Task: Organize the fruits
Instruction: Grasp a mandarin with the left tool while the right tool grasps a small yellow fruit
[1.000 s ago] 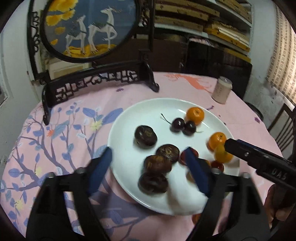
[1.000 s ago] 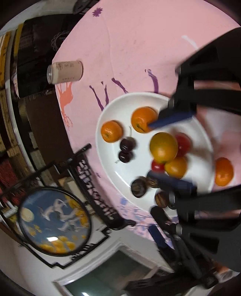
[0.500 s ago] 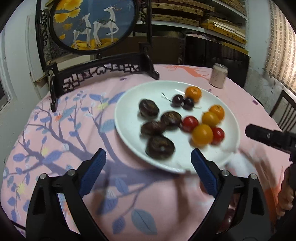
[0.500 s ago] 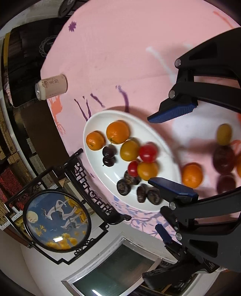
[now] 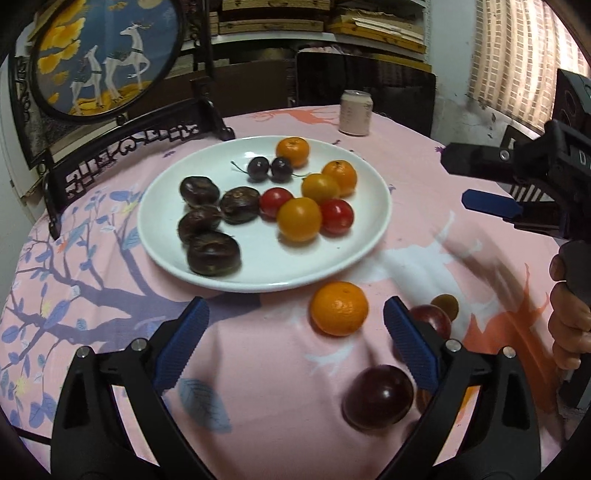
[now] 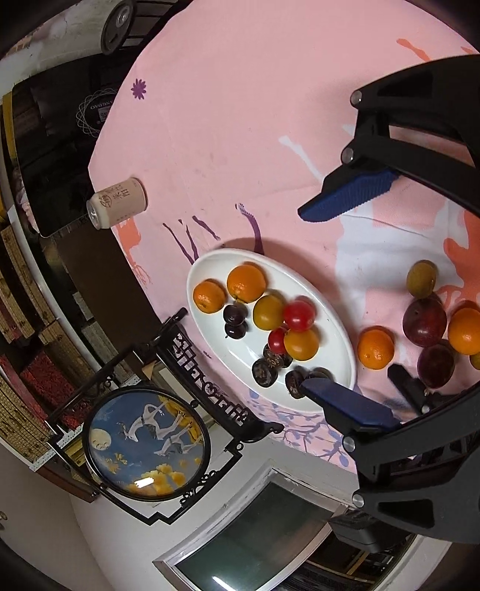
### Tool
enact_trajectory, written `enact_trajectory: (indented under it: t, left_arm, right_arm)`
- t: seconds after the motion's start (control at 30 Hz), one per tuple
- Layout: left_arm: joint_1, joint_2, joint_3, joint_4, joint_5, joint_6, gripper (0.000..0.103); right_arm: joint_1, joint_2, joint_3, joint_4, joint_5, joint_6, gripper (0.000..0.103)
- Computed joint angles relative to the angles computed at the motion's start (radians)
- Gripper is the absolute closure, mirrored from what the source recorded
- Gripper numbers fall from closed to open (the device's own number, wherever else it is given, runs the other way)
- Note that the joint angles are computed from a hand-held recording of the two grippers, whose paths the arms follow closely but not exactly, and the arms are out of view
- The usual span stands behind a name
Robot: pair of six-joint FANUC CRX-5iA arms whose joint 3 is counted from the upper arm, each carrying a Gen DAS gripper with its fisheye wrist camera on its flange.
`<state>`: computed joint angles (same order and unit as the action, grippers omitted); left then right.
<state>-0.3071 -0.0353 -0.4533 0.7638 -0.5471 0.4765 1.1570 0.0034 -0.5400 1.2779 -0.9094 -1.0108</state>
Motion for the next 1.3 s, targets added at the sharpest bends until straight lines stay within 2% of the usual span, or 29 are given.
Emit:
enact_trajectory:
  t: [0.07,0.13,0.2,0.3,0.37,0.47,0.6,0.73,0.83,0.93,1.0,1.07,1.3]
  left_arm:
    - [-0.008,0.008,0.013,-0.031,-0.001,0.028,0.009]
    - [-0.015,0.033,0.05,-0.097,-0.023,0.089,0.017]
    - [-0.024,0.055,0.093,-0.184,-0.04,0.18,0.019]
    - [-0.028,0.094,0.144,-0.23,-0.091,0.239,0.034]
    - [-0.027,0.117,0.17,-0.228,-0.142,0.241,0.056]
    - [-0.038,0.11,0.162,-0.234,-0.13,0.224,0.065]
    - [-0.021,0.076,0.121,-0.208,-0.105,0.188,0.065]
    - [0.043,0.018,0.057,-0.162,-0.05,0.19,0.065]
    - [0.1,0.011,0.047,-0.137,-0.076,0.223,0.065]
    - [0.121,0.015,0.052,-0.143,-0.09,0.259,0.065]
    - [0.12,0.018,0.059,-0.161,-0.088,0.275,0.065]
    - [0.116,0.024,0.073,-0.201,-0.086,0.305,0.065]
    - [0.118,0.025,0.077,-0.22,-0.084,0.32,0.064]
  right_arm:
    - [0.006,0.001,0.003,-0.007,-0.014,0.004,0.016]
    - [0.009,0.001,0.007,-0.018,-0.02,0.008,0.016]
    - [0.008,0.0,0.007,-0.025,-0.015,0.008,0.016]
    - [0.006,-0.002,0.006,-0.03,-0.005,0.008,0.016]
    - [0.007,-0.002,0.007,-0.029,-0.005,0.008,0.016]
    - [0.007,-0.001,0.009,-0.036,-0.003,0.014,0.016]
    - [0.001,-0.001,0.011,-0.061,0.024,0.041,0.016]
    - [0.009,-0.004,0.001,-0.085,0.072,0.084,0.016]
    - [0.026,-0.024,-0.043,-0.055,0.134,0.059,0.018]
    - [0.062,-0.028,-0.061,-0.06,0.121,0.05,0.028]
    - [0.057,-0.036,-0.081,-0.04,0.153,0.017,0.046]
    - [0.055,-0.033,-0.08,-0.052,0.166,0.021,0.052]
    - [0.053,-0.005,-0.041,-0.139,0.19,0.124,0.061]
